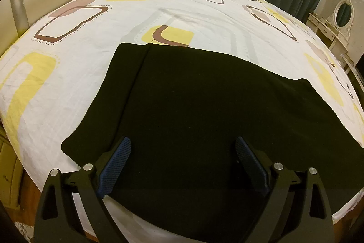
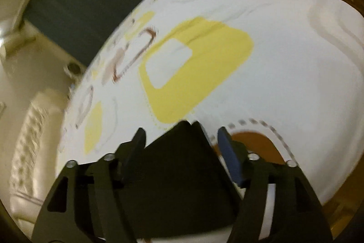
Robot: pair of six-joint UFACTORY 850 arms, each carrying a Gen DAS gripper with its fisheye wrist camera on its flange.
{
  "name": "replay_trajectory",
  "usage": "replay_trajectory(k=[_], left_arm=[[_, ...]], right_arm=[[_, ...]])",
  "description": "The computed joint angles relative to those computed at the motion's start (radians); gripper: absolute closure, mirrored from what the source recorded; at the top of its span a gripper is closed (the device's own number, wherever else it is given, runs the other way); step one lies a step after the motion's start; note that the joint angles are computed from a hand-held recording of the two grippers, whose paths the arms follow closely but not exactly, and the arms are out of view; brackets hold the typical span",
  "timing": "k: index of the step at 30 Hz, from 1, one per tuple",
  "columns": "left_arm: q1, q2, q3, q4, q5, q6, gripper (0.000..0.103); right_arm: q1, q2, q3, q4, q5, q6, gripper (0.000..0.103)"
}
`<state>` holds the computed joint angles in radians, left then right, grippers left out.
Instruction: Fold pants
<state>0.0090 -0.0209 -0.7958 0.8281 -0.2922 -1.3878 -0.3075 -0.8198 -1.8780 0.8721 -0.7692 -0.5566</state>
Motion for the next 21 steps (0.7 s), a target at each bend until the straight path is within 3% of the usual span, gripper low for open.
replay_trajectory(k=[2,4,7,11,13,15,17,19,21], left_arm=[[-0.002,-0.001,0.0,0.013,-0.004,-0.017,0.011],[-0.007,-0.003,-0.002,0.028,-0.013,-0.034,0.011],[-0.01,-0.006,-0.005,0.038,-0.019,-0.051,0.01],[-0.014,-0.008,-0.004,0.062,-0.021,-0.085,0.01],[-0.019,-0.012,-0.005,0.096,-0.029,-0.119,0.01],[-0.025,-0.016,-0.007,0.117,-0.04,-0.142,0.01],[-0.025,-0.018,-0.01,0.11,-0.044,-0.137,0.009],[-0.019,-0.018,-0.013,0.081,-0.037,-0.109,0.009],[-0.012,-0.012,-0.01,0.068,-0.023,-0.091,0.009]], right_arm=[[0.025,-0.046,-0.073,-0.156,-0.007,0.092,0.038],[0.035,-0.076,-0.117,-0.213,-0.058,0.104,0.085],[0.047,-0.056,-0.102,-0.205,-0.027,0.04,0.093],[0.025,0.019,0.006,0.004,0.07,-0.099,0.095],[0.029,0.014,0.011,-0.035,0.102,-0.071,0.095],[0.042,-0.036,-0.031,-0.159,0.084,0.041,0.092],[0.028,-0.059,-0.04,-0.115,0.059,0.052,0.082],[-0.006,-0.06,-0.033,0.003,0.008,0.054,0.063],[-0.041,-0.045,-0.01,0.085,-0.031,0.034,0.054]])
